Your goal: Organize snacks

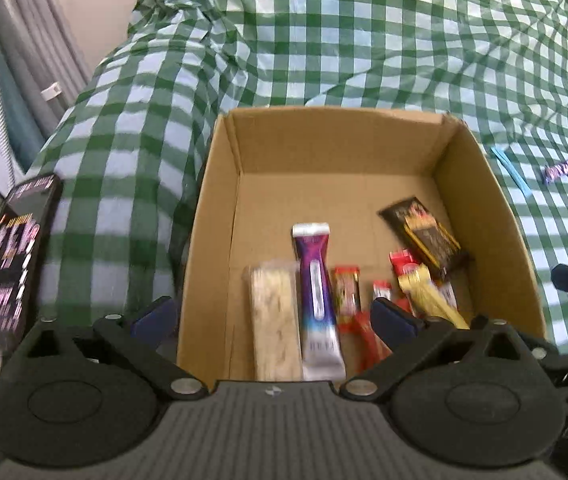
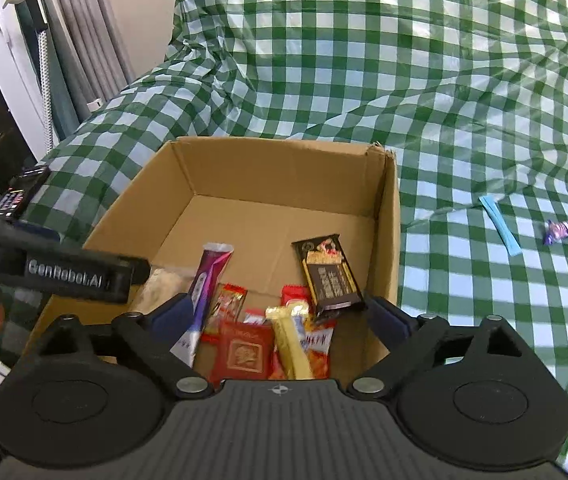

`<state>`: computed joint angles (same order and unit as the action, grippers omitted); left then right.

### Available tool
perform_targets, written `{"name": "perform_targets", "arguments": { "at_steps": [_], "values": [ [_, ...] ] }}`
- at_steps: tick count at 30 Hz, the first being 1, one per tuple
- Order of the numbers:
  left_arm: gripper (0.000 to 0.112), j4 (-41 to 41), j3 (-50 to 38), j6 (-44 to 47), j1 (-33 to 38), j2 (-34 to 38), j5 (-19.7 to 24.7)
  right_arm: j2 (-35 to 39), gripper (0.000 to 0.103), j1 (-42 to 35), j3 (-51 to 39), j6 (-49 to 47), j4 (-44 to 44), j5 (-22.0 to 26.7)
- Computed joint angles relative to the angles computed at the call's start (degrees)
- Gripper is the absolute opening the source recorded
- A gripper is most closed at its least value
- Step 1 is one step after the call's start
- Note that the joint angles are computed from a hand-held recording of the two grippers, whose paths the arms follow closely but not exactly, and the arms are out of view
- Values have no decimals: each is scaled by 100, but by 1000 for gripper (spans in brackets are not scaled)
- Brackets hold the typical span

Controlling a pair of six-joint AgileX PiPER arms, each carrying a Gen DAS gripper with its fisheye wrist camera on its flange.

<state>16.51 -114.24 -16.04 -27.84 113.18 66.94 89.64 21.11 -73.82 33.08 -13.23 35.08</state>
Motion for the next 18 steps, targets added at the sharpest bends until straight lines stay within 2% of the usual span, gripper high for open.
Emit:
{"name": "perform_targets", "arguments": {
  "at_steps": [8,13,18],
  "values": [
    [103,260,2056,-1135,-393,-1716,-107,-1191,102,906,626,1508,-874,847],
    [103,481,2634,-1505,-703,-2349,-21,-1762,102,1861,892,2540,-1802,1424],
    [103,773,3035,-1880,-1128,-2856,27,-2109,102,2580,996,3181,-2427,1952]
  ]
}}
